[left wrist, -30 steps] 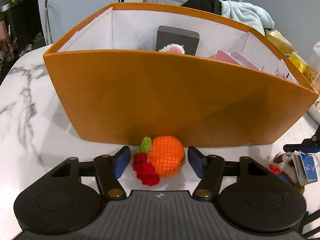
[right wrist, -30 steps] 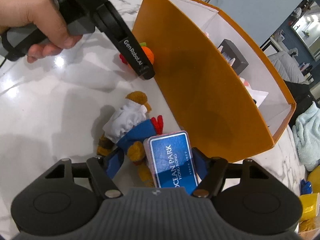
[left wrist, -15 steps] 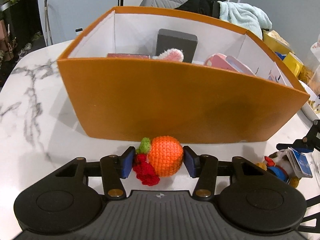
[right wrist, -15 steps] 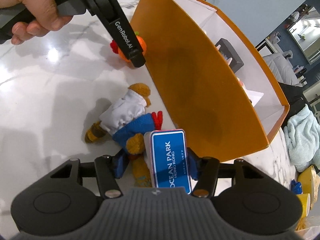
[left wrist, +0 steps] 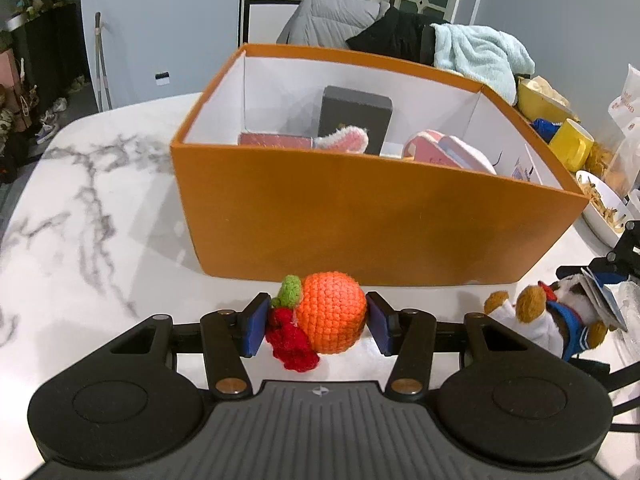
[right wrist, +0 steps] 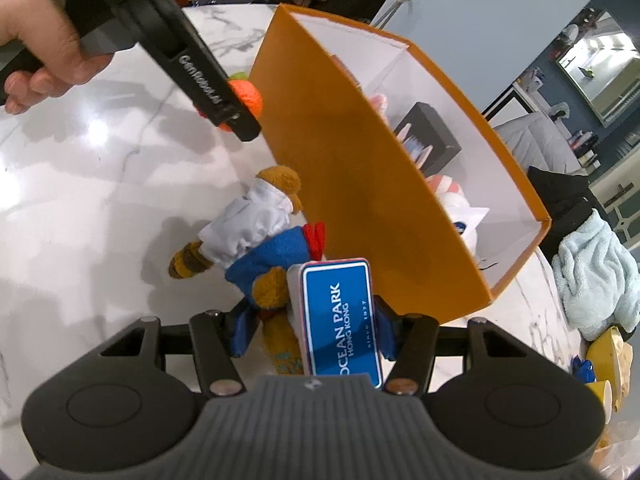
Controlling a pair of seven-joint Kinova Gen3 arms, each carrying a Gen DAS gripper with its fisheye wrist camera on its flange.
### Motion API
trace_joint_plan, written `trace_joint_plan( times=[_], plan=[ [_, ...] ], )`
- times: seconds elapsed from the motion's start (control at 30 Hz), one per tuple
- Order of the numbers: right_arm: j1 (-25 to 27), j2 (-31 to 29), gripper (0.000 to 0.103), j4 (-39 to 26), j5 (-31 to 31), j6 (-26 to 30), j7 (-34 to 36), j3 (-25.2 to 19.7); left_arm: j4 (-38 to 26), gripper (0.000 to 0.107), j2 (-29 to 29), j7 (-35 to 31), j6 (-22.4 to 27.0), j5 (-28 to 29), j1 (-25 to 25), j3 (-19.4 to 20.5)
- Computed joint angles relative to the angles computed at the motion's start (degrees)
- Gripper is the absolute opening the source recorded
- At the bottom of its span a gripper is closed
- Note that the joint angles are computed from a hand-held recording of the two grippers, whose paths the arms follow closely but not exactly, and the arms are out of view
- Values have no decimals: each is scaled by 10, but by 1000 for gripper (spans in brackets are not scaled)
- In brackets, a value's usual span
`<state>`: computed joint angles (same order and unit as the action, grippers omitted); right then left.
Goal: Organize objects
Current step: 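Grasp the crocheted orange with the left tool while the right tool grasps the plush bear, then carry the crocheted orange and plush bear into the orange box and release both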
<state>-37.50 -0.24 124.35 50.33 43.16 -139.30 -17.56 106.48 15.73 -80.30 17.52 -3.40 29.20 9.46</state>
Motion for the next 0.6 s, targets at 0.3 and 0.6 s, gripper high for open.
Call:
trace_joint_plan(
  times=[0.3,0.6],
  plan=[
    [4,-27,60,-8,8,12,-39,-12,18,60,-29,5,-11,-9,4,-4],
    [18,-52,60,-15,37,14,-88,-29,38,60,-69,-15,-38,5,-14,17]
  ],
)
